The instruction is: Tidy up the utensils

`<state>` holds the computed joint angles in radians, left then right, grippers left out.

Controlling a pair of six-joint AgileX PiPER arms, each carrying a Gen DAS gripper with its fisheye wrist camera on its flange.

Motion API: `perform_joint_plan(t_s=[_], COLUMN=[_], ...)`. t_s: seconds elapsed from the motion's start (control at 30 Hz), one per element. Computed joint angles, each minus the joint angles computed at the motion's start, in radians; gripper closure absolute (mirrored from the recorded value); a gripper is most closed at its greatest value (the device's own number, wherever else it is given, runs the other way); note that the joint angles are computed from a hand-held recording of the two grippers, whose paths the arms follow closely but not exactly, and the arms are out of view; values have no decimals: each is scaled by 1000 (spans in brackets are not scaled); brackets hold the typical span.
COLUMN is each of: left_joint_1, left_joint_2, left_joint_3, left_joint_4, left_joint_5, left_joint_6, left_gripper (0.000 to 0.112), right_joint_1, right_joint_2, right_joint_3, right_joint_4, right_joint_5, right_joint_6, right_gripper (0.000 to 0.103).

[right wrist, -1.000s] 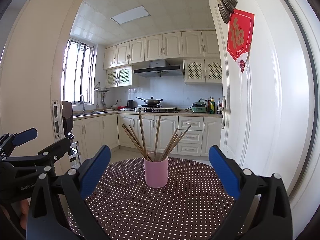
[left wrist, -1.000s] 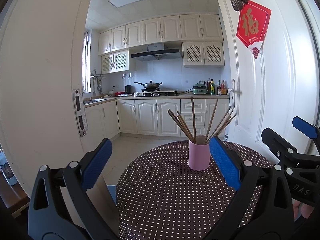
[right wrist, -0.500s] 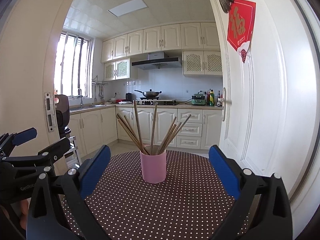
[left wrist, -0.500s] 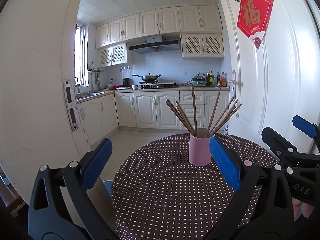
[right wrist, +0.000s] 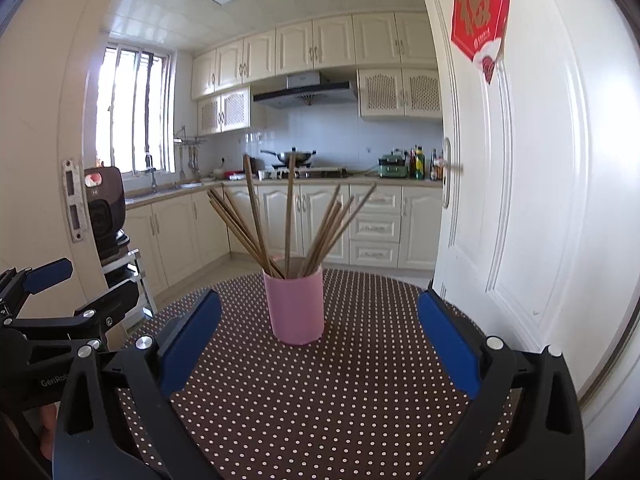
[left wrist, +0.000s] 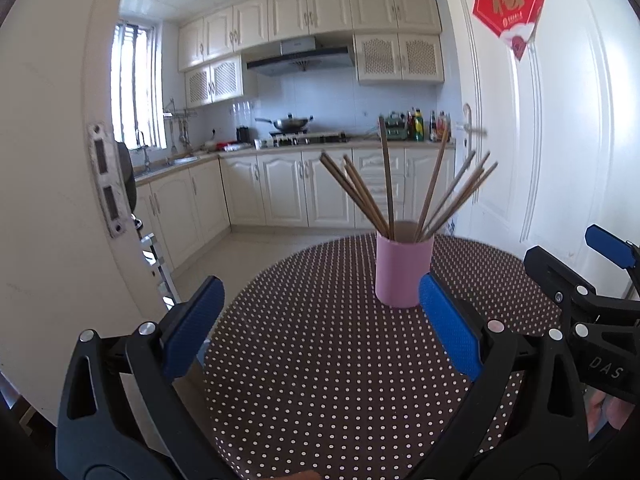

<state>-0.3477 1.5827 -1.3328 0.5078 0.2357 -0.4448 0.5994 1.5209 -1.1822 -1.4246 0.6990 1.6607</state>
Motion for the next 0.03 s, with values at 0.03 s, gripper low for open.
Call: perform_joint_plan(t_s=[0.03], left_joint_1=[0], left_joint_2=[12], left_joint_3=[-13], left_joint_4=[-27], left_joint_5=[7], left_joint_6=[27], left_gripper=[16], right_joint_1=[-12], right_joint_2=[10], right_joint_3=[-9], right_joint_4=[24], right_joint_5=[-9], right_joint_6=[-19], right_gripper=[8])
